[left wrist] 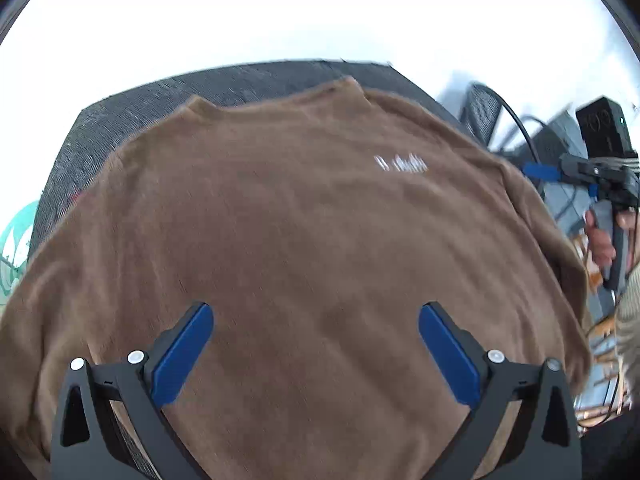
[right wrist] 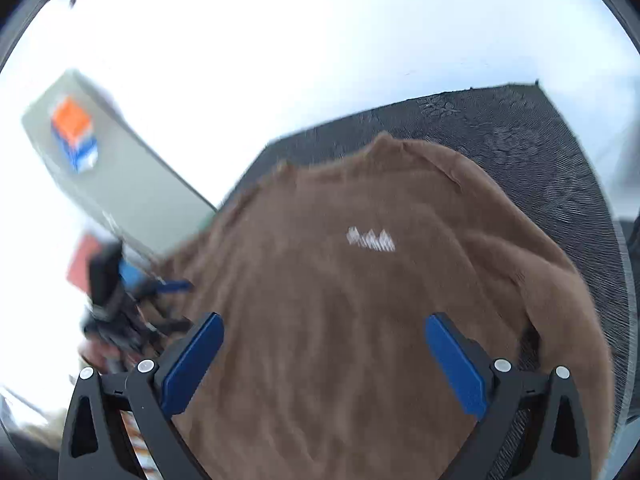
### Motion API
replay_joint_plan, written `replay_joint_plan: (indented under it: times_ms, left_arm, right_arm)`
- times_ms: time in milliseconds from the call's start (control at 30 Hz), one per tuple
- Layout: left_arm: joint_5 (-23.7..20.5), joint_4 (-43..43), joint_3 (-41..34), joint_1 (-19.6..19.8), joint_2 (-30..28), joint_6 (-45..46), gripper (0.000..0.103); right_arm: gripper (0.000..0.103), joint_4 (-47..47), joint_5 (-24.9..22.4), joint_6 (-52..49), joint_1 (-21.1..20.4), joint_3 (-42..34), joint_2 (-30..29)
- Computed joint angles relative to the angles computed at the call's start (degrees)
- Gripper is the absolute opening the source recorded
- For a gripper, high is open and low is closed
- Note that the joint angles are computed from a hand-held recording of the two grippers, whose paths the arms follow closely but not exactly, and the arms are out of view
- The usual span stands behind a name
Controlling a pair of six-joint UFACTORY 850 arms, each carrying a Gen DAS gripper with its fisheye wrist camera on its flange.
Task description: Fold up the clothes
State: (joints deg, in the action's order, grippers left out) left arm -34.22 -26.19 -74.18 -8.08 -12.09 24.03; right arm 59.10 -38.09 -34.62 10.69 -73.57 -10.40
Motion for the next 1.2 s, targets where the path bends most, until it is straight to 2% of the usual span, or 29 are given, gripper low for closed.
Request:
replay_joint_plan:
  times_ms: [33, 133, 267, 367, 433, 533, 733, 833, 900, 1033, 1133, 1200]
  left_arm:
    - [0.23, 0.64, -2.48, 0.22, -1.98, -2.15, 0.103]
    - [-0.05, 3.62, -10.46, 0.98, -8.03, -9.33, 0.103]
    - [-0.91, 9.76, -21.76, 1.69, -17.31, -17.71, 0.103]
    - [-4.06, 12.44, -31.32, 2.14, -25.53, -21.93, 0.103]
    - [-6.33, 14.44, -36.13, 2.46, -29.67, -24.65, 0.103]
    - [-5.62, 18.81, -39.17, 2.77, -32.59, -29.35, 0.103]
    - [-1.35, 25.25, -38.72, 2.37, -32.9, -34.61, 0.103]
    - [-0.48, 30.71, -37.12, 1.46, -32.15, -36.28, 0.103]
    - [-0.79, 29.81, -36.24, 1.55, -31.42, -34.75, 0.103]
    - [-1.4, 27.26, -32.92, 1.87, -28.2, -32.46, 0.103]
    - [-0.38, 24.2, -28.65, 1.11, -24.49, -28.92, 0.103]
    - [-0.03, 20.85, -26.05, -0.03, -22.33, -24.82, 0.103]
  right_arm:
    - [0.103, 0.93, -0.18, 0.62, -0.37, -2.75, -2.84]
    - [0.103, -4.04, 0.62, 7.81, 0.38, -12.77, -12.02]
    - [0.103, -10.6, -1.12, 16.83, 0.95, -25.84, -23.49]
    - [0.103, -18.56, -1.64, 24.07, 1.89, -36.21, -31.74]
    - [0.103, -20.32, -2.43, 27.31, 1.86, -41.42, -35.92]
    - [0.103, -21.89, -1.91, 29.08, 1.69, -46.88, -39.95]
    - [0.103, -24.87, -1.23, 31.75, 1.05, -56.14, -45.98]
    - [0.103, -23.82, 0.04, 30.82, 0.72, -54.96, -45.55]
    - [0.103, -21.26, 0.64, 29.87, 0.15, -52.01, -43.71]
    - [0.103, -6.85, 5.17, 18.09, -2.35, -37.17, -33.16]
    - [0.103, 2.87, 4.05, 7.43, -4.22, -26.96, -24.77]
    - [0.103, 4.07, 1.53, 4.42, -4.45, -22.57, -20.93]
